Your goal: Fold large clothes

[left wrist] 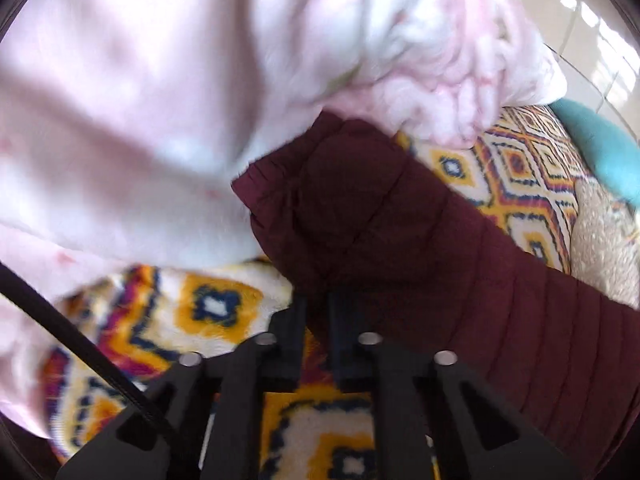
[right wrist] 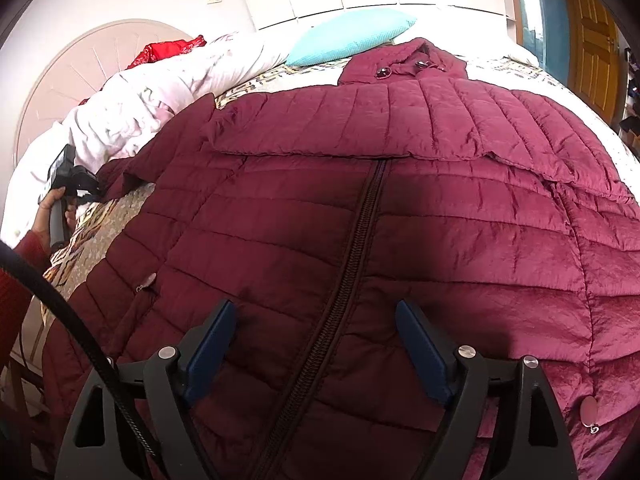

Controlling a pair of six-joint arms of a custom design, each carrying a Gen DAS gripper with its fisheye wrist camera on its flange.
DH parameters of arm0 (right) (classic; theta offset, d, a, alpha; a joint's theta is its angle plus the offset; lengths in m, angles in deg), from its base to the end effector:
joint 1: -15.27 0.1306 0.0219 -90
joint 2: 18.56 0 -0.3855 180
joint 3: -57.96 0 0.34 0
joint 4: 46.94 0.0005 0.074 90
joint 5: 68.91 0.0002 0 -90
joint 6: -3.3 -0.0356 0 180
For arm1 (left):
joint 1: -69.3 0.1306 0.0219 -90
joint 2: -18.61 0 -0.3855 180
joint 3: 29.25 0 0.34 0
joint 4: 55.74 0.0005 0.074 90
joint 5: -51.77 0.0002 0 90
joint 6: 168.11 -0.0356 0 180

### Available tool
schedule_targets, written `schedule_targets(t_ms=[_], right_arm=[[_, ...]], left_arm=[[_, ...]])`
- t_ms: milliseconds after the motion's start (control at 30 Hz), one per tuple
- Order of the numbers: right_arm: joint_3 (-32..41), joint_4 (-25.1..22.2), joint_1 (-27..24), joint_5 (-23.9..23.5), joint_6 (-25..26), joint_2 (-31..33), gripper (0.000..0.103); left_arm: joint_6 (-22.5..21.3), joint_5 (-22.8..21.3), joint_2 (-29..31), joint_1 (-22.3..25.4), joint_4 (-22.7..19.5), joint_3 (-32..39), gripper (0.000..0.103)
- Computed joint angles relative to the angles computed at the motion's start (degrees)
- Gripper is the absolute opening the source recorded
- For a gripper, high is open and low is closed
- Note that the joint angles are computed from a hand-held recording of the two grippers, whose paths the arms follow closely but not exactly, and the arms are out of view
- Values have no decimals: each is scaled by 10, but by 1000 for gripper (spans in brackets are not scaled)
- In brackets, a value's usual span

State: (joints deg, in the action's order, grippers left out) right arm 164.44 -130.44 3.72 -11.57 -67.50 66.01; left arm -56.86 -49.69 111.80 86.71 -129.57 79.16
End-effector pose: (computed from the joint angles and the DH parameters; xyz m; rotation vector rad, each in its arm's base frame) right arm 0.3468 -0.0518 0.5497 -0.3476 2.4526 0.5321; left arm 0.4064 0.1343 0.5117 -0.9221 2.4091 0.2343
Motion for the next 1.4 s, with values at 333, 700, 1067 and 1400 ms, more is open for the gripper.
schedule_targets(t_ms=[333,700,1067,1400], right_arm=[[-3,0,-11,-31,-5,1,87],[0,-14,-48,-113,-17,11,87],[1,-19,-54,-133,-21,16,87],[74,-63,-19,-67,-11,40,85]], left_arm=[[-28,25,-49,-168,-23,132,3],[49,54,-8,-429,-30,186,3],[107,71,-48,-466,-8,22,41],[98,-127,-188,-530,5,-115,57]])
